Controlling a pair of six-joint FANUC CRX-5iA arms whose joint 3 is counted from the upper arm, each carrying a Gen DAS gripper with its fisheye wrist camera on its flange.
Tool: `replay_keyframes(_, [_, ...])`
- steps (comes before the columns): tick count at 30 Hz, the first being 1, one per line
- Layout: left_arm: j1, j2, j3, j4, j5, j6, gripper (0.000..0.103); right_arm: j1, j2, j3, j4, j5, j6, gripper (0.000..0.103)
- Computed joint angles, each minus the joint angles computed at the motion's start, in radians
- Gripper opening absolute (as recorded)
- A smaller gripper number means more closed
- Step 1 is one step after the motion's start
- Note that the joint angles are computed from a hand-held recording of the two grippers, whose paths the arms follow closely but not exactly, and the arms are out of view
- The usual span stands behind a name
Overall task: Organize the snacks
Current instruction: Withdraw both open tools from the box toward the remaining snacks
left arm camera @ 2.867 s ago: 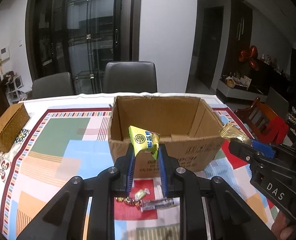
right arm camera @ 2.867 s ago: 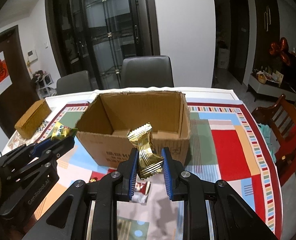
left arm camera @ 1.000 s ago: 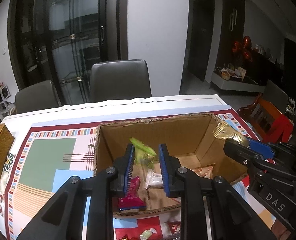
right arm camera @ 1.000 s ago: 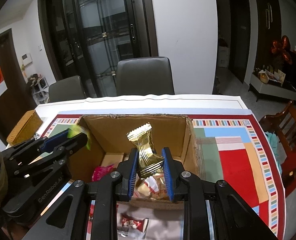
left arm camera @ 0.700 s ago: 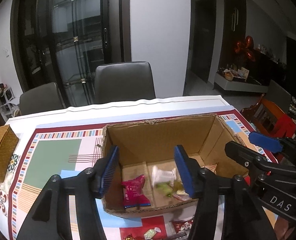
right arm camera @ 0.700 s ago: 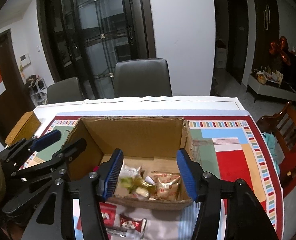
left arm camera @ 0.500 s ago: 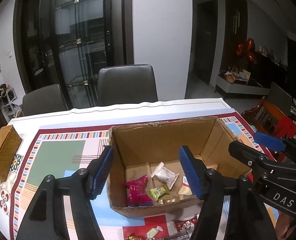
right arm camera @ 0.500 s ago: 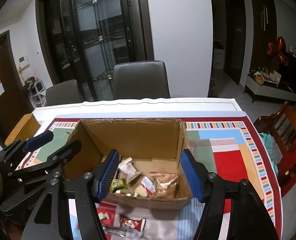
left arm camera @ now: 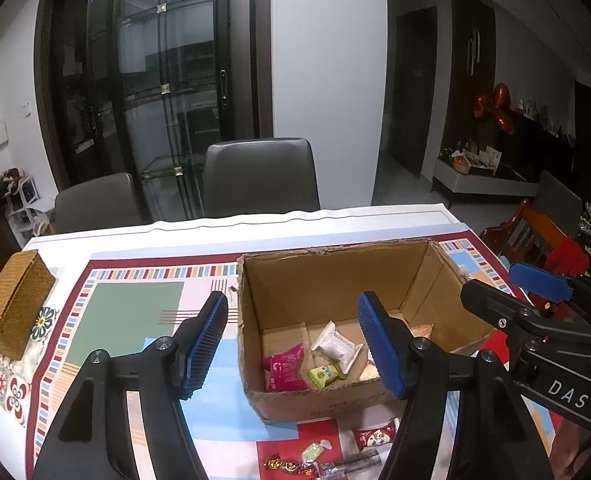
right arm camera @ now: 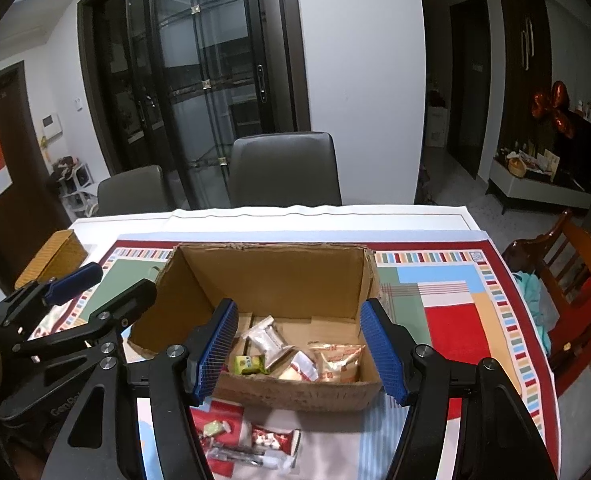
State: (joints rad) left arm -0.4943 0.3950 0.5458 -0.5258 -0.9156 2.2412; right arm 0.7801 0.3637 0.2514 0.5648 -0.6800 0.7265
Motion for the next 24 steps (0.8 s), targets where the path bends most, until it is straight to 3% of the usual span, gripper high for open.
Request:
replay_keyframes(20, [-0.025, -0.110, -0.137, -0.055, 0.009, 0.071, 0.069, 0.053, -0.060, -0.094, 0.077, -0.005, -0.083, 0.065])
replay_keyframes(24, [-0.030, -0.128, -0.168, -0.064, 0.014, 0.088, 0.069, 0.064, -0.072, -0.124, 0.101, -0.006, -0.114, 0.073])
